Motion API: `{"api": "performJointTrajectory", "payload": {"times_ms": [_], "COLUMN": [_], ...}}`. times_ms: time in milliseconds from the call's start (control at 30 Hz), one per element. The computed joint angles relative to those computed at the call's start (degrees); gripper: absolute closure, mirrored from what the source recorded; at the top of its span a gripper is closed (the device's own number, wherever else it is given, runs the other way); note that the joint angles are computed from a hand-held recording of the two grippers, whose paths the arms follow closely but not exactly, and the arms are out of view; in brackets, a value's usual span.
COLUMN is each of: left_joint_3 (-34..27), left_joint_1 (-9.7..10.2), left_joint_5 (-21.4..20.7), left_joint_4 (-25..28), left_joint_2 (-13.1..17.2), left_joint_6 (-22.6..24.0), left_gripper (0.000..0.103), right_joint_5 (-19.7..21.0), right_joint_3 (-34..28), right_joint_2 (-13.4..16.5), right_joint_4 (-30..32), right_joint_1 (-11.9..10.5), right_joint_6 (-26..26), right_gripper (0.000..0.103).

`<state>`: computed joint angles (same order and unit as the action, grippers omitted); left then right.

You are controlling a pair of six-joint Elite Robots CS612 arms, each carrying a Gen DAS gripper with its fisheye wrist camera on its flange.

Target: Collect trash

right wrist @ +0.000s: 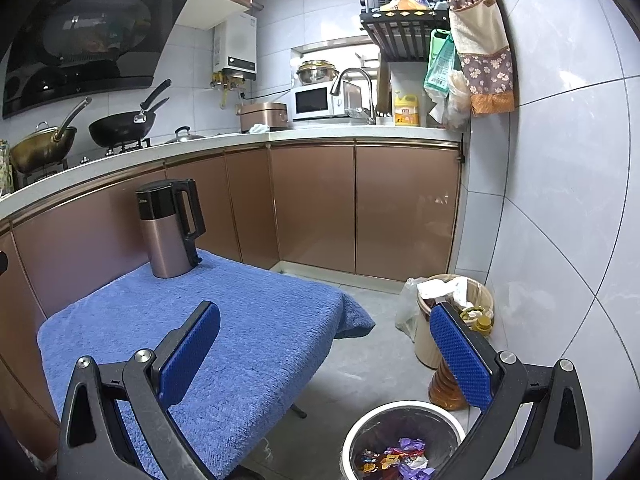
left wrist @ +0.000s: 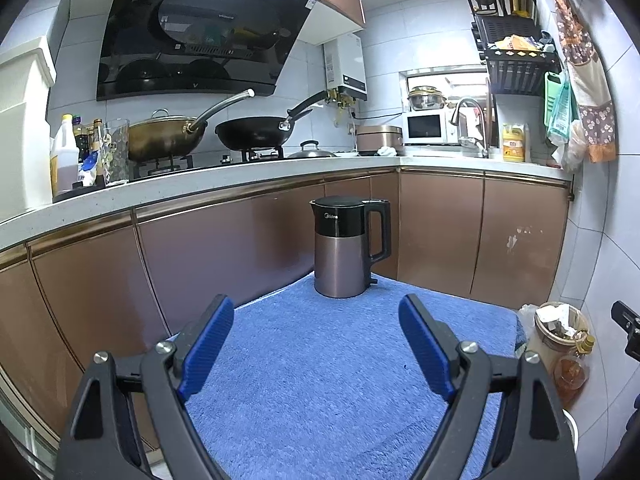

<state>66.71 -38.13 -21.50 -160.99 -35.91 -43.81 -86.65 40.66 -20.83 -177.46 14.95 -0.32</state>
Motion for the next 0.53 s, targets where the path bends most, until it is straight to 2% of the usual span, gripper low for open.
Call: {"api": "performJointTrajectory", "payload": {"times_ms": [533], "left_joint_3": [0.15], "left_joint_1": [0.03], "left_joint_5": [-1.19], "left_joint_4": [1.15], "left_joint_2": [-0.17], "left_joint_6": [-1.41], "left_gripper": [0.019], "right_joint_5": [-0.43], "right_joint_3": [0.42], "right_joint_2": [-0.17], "right_joint_4": [0.11], "right_joint_1": [0.04], "right_joint_6": [0.20], "right_gripper": [0.000]}}
